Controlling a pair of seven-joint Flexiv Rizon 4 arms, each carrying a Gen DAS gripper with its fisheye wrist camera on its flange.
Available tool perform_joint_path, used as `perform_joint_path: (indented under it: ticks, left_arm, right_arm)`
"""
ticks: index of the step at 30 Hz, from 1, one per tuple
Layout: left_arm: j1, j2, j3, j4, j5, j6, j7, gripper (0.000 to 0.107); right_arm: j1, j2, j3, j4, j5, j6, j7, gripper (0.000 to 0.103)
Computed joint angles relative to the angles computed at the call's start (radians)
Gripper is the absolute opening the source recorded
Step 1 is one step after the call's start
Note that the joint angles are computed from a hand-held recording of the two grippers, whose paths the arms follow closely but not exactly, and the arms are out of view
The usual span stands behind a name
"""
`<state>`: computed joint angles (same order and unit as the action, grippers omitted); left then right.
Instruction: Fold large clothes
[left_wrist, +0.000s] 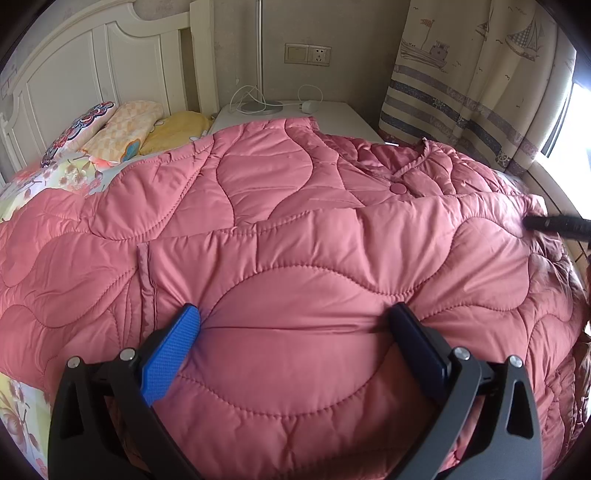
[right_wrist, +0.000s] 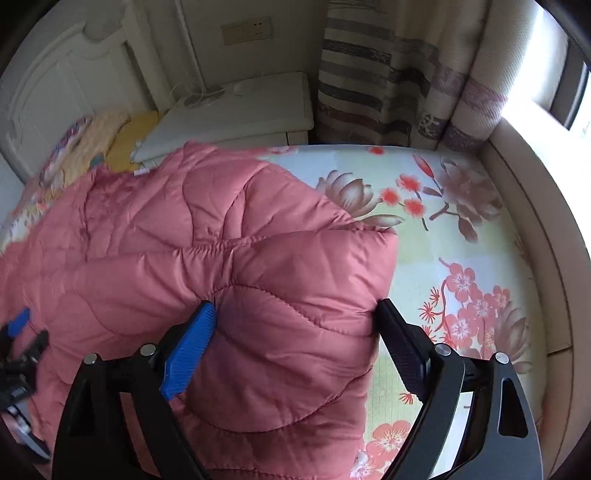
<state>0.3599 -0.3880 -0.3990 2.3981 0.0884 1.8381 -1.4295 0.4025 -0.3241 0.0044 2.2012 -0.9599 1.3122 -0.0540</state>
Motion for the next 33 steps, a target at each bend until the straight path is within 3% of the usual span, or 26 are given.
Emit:
perform_joint_path:
  ticks: [3, 5, 7, 11, 13, 14, 17, 18, 20, 22, 25, 28, 30, 33]
  left_arm:
    - [-0.004, 0.001, 0.004, -0.001, 0.0, -0.001, 0.001, 0.101]
    - [0.0, 0.0, 0.0, 0.0, 0.0, -0.001, 0.0, 0.101]
    - [0.0, 0.0, 0.0, 0.0, 0.0, -0.001, 0.0, 0.101]
    - [0.014, 0.0, -0.013, 0.002, 0.004, 0.0, -0.002, 0.101]
    - [0.012, 0.0, -0.011, 0.002, 0.004, 0.0, -0.002, 0.101]
    - [0.013, 0.0, -0.012, 0.002, 0.004, -0.001, -0.002, 0.101]
    - [0.014, 0.0, -0.013, 0.002, 0.005, -0.001, -0.001, 0.101]
    - [0.014, 0.0, -0.013, 0.002, 0.005, -0.001, -0.002, 0.101]
    - [0.021, -0.001, -0.019, 0.002, 0.006, 0.0, -0.003, 0.101]
    - [0.034, -0.003, -0.032, 0.005, 0.01, 0.001, -0.005, 0.101]
    - [0.035, -0.001, -0.032, 0.005, 0.011, 0.0, -0.006, 0.101]
    - [0.031, -0.001, -0.028, 0.004, 0.011, -0.001, -0.006, 0.101]
    - [0.029, 0.0, -0.026, 0.004, 0.01, -0.002, -0.005, 0.101]
    - [0.028, 0.001, -0.026, 0.005, 0.009, -0.001, -0.005, 0.101]
  right_arm:
    - [0.006, 0.04, -0.068, 0.012, -0.196, 0.052, 0.164, 0.083]
    - [-0.015, 0.037, -0.064, -0.007, -0.263, 0.067, 0.192, 0.083]
    - [-0.035, 0.015, -0.03, -0.033, -0.238, 0.053, 0.15, 0.084]
    - [-0.062, -0.062, 0.057, -0.086, 0.028, -0.013, -0.064, 0.088]
    - [-0.028, -0.056, 0.049, -0.111, 0.072, -0.085, -0.1, 0.089]
    - [-0.007, -0.047, 0.037, -0.116, 0.073, -0.107, -0.091, 0.089]
    - [0.023, -0.035, -0.034, -0.098, -0.091, 0.015, 0.039, 0.089]
    - [0.014, -0.043, -0.02, -0.104, -0.094, 0.024, 0.025, 0.089]
    - [0.005, -0.088, 0.071, -0.152, 0.095, -0.114, -0.164, 0.091]
    - [0.03, -0.101, 0.061, -0.159, 0.151, -0.135, -0.218, 0.092]
    - [0.086, -0.05, 0.009, -0.13, 0.12, -0.166, -0.067, 0.092]
    - [0.132, 0.031, -0.036, -0.067, -0.12, -0.162, 0.18, 0.092]
    - [0.145, 0.071, -0.018, -0.037, -0.259, -0.155, 0.294, 0.092]
    - [0.161, 0.058, 0.05, -0.044, -0.286, -0.193, 0.311, 0.096]
